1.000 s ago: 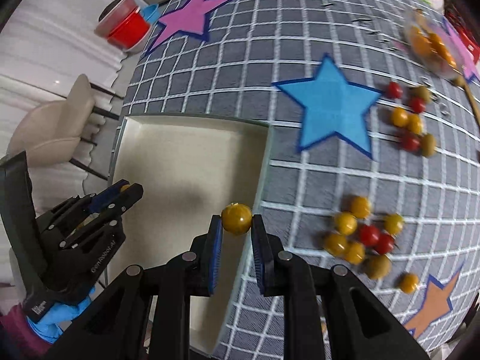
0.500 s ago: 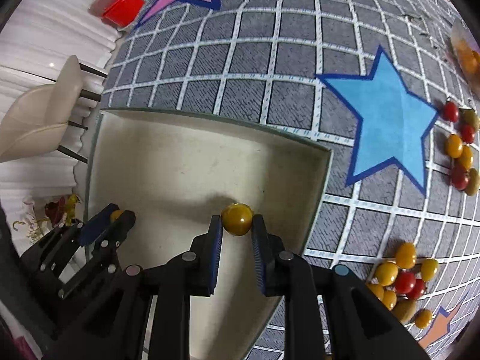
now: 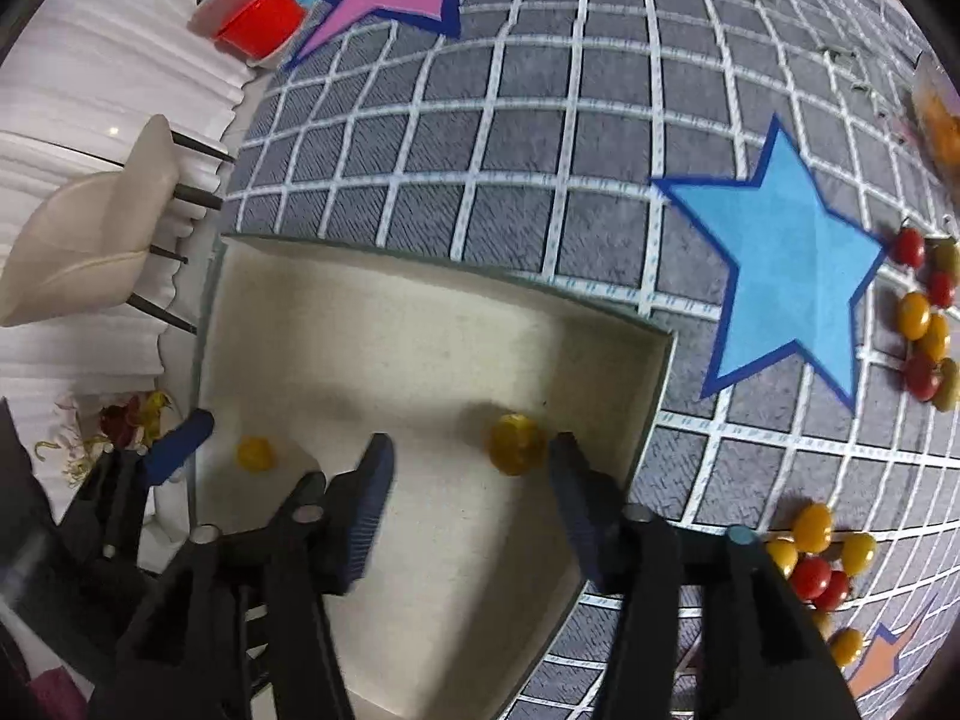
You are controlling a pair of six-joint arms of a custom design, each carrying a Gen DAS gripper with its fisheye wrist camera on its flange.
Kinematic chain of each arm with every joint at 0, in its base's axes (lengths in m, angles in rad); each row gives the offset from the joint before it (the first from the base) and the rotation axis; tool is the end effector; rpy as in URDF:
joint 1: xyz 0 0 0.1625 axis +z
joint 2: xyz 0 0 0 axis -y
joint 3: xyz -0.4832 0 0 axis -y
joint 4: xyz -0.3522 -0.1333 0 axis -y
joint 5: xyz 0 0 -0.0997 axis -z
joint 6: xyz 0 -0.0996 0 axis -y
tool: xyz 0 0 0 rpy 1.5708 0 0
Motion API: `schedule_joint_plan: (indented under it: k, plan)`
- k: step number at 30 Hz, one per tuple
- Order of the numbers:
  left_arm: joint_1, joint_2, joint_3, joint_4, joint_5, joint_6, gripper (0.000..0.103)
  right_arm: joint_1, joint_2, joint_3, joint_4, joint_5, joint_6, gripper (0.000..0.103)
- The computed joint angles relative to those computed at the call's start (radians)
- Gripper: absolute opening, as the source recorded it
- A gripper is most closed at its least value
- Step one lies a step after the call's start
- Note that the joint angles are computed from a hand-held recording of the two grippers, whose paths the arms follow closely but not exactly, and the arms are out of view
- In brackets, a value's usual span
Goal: Organize fruits
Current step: 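Open both tools to drop the yellow tomatoes into the white tray, then move both open tools back to the tomatoes on the cloth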
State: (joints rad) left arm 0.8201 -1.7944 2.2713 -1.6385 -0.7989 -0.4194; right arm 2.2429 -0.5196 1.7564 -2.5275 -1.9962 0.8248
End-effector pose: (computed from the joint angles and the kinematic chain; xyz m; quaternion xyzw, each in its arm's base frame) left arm -0.0351 -0.3349 0.3669 0.2250 0.8821 -0.0466 0.4112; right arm 0.4492 -0.4165 -0.0451 -0.0444 -0.9673 0.0423 0.2460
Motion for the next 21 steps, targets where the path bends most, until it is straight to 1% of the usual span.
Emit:
schedule_joint_plan:
  k: [1, 3, 7, 10, 12, 14, 16, 20, 21]
  plan:
    - [0.0, 0.001, -0.005, 0.016, -0.006, -0.01, 0.079, 0.004, -0.004, -0.002, -0.007, -0.003, -0.001, 0.072]
    - [-0.001, -0.001, -0.012, 0.032, -0.012, -0.021, 0.079, 0.012, -0.018, 0.002, -0.019, -0.012, 0.007, 0.081]
    - [-0.03, -0.001, -0.029, 0.058, -0.018, -0.034, 0.079, 0.033, -0.066, 0.034, -0.048, -0.055, 0.043, 0.081]
    - [-0.074, 0.005, -0.037, 0.062, -0.037, -0.035, 0.079, 0.044, -0.118, 0.083, -0.045, -0.094, 0.095, 0.081]
    - [-0.108, 0.01, -0.037, 0.057, -0.053, -0.027, 0.079, 0.05, -0.152, 0.12, -0.033, -0.114, 0.145, 0.081]
    - [-0.152, 0.02, -0.03, 0.038, -0.07, -0.013, 0.079, 0.053, -0.199, 0.175, -0.021, -0.133, 0.206, 0.081]
    - [-0.182, 0.035, -0.027, 0.012, -0.086, 0.007, 0.079, 0.058, -0.246, 0.244, -0.016, -0.15, 0.265, 0.081]
    - [-0.236, 0.092, -0.017, -0.083, -0.151, 0.048, 0.079, 0.064, -0.343, 0.365, 0.04, -0.177, 0.402, 0.081]
    - [-0.241, 0.108, -0.015, -0.105, -0.164, 0.058, 0.079, 0.063, -0.36, 0.384, 0.05, -0.179, 0.423, 0.081]
